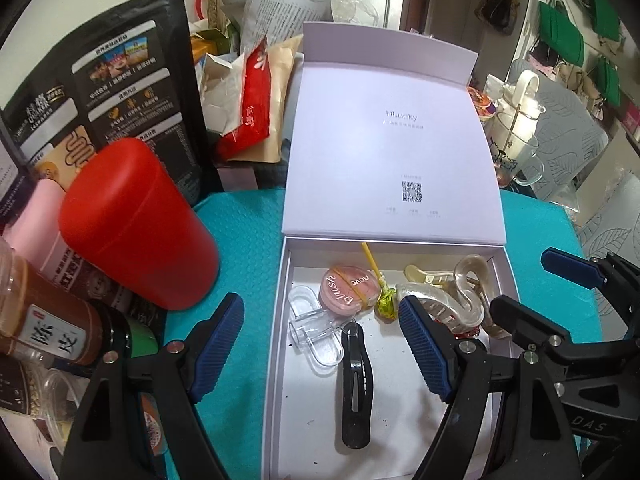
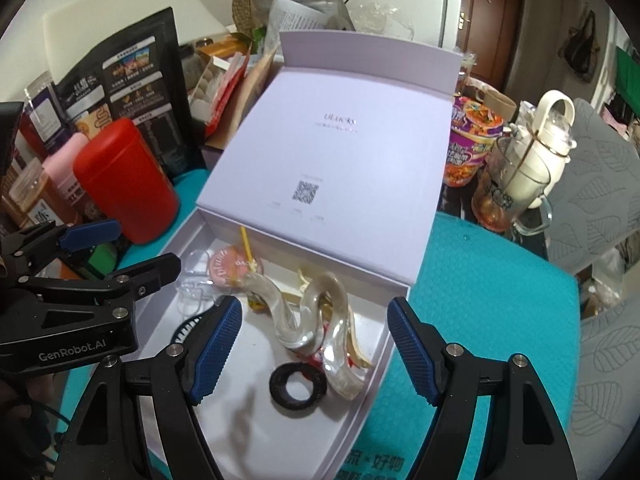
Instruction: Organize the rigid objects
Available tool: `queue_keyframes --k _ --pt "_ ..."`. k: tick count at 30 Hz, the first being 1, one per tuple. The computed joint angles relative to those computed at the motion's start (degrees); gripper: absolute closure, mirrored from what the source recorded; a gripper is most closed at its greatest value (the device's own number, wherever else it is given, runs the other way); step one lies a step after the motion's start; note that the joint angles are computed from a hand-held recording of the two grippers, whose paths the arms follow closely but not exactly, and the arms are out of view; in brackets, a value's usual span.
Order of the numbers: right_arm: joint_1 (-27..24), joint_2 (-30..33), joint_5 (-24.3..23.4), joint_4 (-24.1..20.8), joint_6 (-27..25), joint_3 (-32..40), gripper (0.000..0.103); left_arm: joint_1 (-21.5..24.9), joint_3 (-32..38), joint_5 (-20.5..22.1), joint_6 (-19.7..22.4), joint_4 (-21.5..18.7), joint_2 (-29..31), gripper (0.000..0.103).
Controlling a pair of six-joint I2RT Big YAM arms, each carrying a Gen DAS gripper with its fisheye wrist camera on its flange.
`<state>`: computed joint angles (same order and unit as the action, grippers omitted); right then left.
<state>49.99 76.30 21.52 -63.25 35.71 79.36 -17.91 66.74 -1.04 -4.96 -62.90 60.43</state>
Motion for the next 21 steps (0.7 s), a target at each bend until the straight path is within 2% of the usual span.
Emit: queue_keyframes --k 15,21 --pt "4.69 -2.57 7.03 -5.78 2.62 5.26 0.027 1.54 5.01 -1.43 -1.20 -3.74 -5.36 0.021" --pt "8.08 -3.92 11.21 -8.71 3.37 8.82 0.026 0.54 8.24 -2.91 -2.97 -7.38 -7.86 0.021"
